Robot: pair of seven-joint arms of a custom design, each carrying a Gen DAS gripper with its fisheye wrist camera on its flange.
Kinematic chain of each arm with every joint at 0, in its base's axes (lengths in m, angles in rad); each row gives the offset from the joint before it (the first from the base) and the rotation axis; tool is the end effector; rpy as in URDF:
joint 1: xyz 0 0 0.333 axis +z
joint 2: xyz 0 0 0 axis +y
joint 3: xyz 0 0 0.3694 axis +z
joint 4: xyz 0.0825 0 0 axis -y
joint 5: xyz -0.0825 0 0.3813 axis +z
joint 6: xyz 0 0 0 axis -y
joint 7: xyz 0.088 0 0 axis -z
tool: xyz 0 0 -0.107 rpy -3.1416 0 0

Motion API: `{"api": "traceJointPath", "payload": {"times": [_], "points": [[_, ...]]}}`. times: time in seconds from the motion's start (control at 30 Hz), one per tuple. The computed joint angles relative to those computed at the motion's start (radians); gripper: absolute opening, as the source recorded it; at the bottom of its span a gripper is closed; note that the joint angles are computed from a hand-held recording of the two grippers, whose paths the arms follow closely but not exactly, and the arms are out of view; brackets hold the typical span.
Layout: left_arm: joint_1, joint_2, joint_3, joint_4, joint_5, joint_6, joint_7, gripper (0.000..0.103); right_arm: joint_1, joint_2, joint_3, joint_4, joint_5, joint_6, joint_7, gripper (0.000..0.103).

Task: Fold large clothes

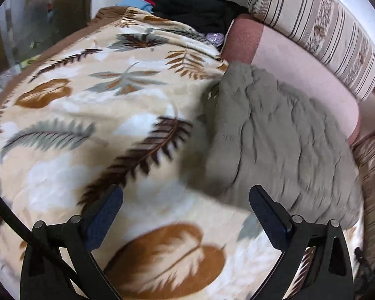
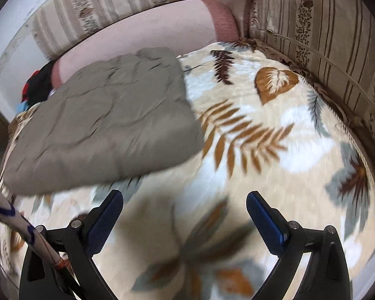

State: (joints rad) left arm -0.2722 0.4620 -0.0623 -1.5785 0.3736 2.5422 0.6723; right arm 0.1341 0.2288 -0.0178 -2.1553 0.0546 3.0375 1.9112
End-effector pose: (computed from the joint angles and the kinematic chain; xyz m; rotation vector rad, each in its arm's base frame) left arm 0.7042 -0.2401 0.4763 -2.2194 1.5992 -0.6281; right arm 0.6171 0.0686 0.4222 -1.5349 2.0272 -0.4336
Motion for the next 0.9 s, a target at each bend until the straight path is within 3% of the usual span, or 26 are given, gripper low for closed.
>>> {"api": "traceJointPath", "payload": {"times": [0.1,0.2,0.27,0.37,0.5,0.63,0.77,0.8,0.9], "points": [[-0.018,-0.072,0.007,-0.115,0.024,0.044,-0.064,0.101,0.066,-0.026,-0.046,-0.043,-0.077,0.022,0.040,0.101],[-0.063,-0.144,0.032,-0.215,0.134,0.092,-0.184,0.101,0.209,-0.050,-0.185,-0.078,-0.303,0.036,0.207,0.101],[-0.093,-0.176,0.043,-0.251,0.240,0.087,-0.269,0.101,0.260,-0.060,-0.231,-0.090,-0.416,0.043,0.281,0.101],[-0.102,-0.202,0.025,-0.278,0.340,0.072,-0.340,0.101,0.271,-0.066,-0.223,-0.099,-0.511,0.051,0.333,0.101],[-0.049,-0.195,-0.028,-0.281,0.308,0.104,-0.276,0.101,0.241,-0.056,-0.182,-0.066,-0.574,0.019,0.356,0.101],[0.037,-0.146,-0.085,-0.235,0.092,0.137,-0.083,0.101,0.163,-0.021,-0.143,0.017,-0.533,-0.013,0.357,0.101],[0.111,-0.039,-0.129,-0.110,-0.141,0.120,0.117,0.101,-0.029,0.065,0.005,0.167,-0.224,-0.067,0.163,0.101],[0.115,-0.016,-0.126,-0.080,-0.169,0.117,0.141,0.101,-0.093,0.100,0.065,0.224,-0.123,-0.099,0.086,0.101],[0.170,0.100,-0.165,0.064,-0.302,0.108,0.283,0.101,-0.206,0.218,0.168,0.411,0.078,-0.203,-0.061,0.102]]}}
